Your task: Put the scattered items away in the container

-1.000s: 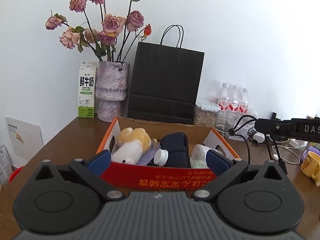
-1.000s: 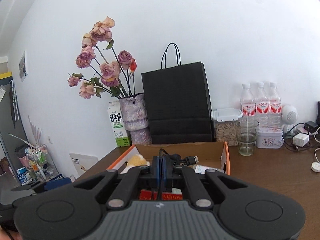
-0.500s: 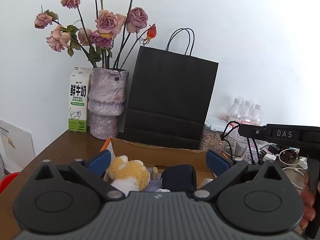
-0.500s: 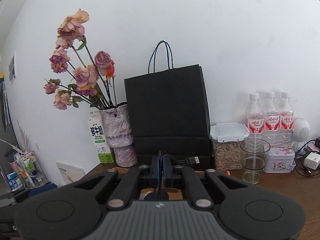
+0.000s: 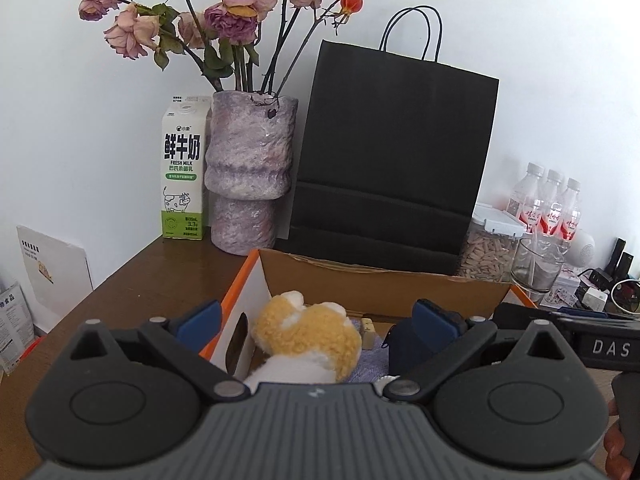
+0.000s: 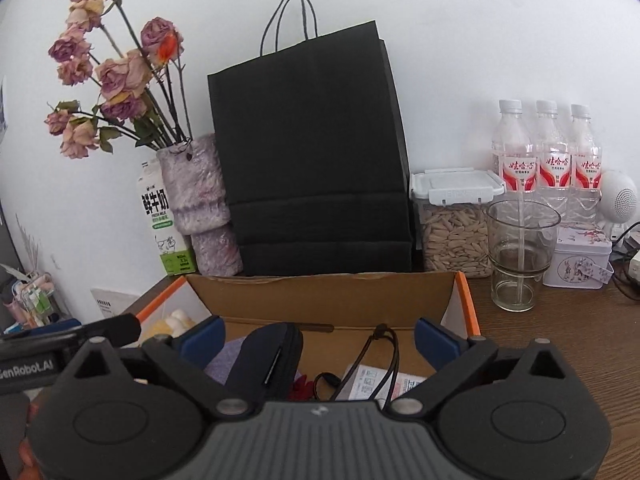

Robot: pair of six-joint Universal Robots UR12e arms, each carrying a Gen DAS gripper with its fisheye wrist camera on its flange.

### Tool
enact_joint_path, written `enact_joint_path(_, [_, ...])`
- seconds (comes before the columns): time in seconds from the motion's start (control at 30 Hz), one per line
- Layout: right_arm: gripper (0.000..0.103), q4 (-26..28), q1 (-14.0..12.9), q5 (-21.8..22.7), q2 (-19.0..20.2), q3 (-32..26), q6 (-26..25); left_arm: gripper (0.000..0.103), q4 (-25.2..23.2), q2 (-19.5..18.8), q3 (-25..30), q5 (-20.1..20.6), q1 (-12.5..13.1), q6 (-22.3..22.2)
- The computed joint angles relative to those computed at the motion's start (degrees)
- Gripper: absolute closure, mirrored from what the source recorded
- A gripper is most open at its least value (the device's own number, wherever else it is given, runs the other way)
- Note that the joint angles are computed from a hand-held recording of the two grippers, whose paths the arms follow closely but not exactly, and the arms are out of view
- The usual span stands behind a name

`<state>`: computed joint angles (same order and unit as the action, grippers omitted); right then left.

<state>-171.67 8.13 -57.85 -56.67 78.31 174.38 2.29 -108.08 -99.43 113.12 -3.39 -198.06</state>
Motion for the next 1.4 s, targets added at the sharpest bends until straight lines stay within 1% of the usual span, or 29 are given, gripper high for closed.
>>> enact_joint_path(0.17, [0.0,0.19,0.14,-2.53,-2.51,3.41,-1.62,0.0,-0.28,1.05,-1.38,0.77,-0.6,-0.23])
enact_joint_path(0.4, [0.0,-0.04,-0.33,-3.09,-5.97,8.41,-2.87,0.0,0.02,3.44,-4.26,1.67,-1.5,-0.72])
enact_joint_path(0.53, [0.0,-0.59,-0.66,-3.11,-7.9,10.88,-3.17,0.0,0.38,4.78,-5.74,1.89,-2.19,-0.14])
enact_joint_path(0.67, [0.0,-0.7,-0.98,-3.6,-10.16,13.82,-4.16,0.0,0.86,6.17,-7.46,2.19,-2.97,0.22])
enact_joint_path(0.8, [0.0,-0.31,-1.36,-3.77,-12.41,17.25,-5.56,0.0,0.42,7.35,-9.37,2.01,-3.6,-0.46])
enact_joint_path(1.03, [0.0,-3.07,-1.81,-5.27,-14.87,22.82,-6.46,0.0,-0.37,8.52,-12.78,2.22,-4.92,-1.6])
enact_joint_path(1.13, [0.0,-5.39,-2.08,-4.95,-15.36,24.63,-6.05,0.0,2.2,8.51,-14.3,2.93,-5.8,-1.58])
enact_joint_path(1.2, [0.0,-7.49,-2.37,-4.46,-15.38,25.58,-5.1,0.0,4.09,8.34,-14.88,3.66,-6.4,-0.75])
enact_joint_path(1.3, [0.0,-10.45,-2.8,-3.47,-15.33,26.52,-4.01,0.0,8.85,7.33,-15.24,6.6,-7.61,1.65])
enact_joint_path(1.4, [0.0,-12.4,-3.09,-2.76,-15.37,27.16,-3.98,0.0,11.59,6.58,-15.17,8.33,-8.3,3.23])
